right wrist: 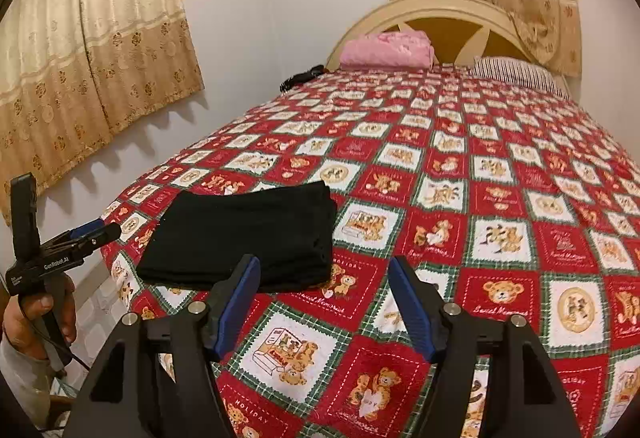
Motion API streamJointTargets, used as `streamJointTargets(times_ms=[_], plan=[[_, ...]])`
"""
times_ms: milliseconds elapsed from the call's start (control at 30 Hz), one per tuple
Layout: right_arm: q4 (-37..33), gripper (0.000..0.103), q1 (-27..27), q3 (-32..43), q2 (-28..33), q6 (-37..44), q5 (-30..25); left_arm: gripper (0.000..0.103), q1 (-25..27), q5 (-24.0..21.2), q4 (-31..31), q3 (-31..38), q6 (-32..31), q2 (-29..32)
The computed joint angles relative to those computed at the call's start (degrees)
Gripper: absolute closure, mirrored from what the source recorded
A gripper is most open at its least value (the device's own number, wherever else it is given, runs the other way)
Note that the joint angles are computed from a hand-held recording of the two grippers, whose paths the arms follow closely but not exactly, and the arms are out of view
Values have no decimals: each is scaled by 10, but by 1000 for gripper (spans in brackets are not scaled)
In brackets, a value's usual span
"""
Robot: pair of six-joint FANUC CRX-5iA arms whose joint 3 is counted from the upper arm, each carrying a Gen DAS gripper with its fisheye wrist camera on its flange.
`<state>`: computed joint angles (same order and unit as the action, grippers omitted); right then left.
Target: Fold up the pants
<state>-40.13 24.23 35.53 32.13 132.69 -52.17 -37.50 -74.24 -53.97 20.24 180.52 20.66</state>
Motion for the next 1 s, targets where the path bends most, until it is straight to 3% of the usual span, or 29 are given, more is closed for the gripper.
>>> streamJointTargets(times_ms=[333, 433, 1000], plan=[[-34, 32, -7, -26, -31, 52, 11, 6, -20, -36, -12, 43, -19, 22], [-42, 32, -9, -32, -38, 59, 10, 3, -24, -39, -17, 48, -20, 25], [-45, 31, -4, -45, -46, 74, 7, 3, -33, -48, -28, 52, -13, 27]])
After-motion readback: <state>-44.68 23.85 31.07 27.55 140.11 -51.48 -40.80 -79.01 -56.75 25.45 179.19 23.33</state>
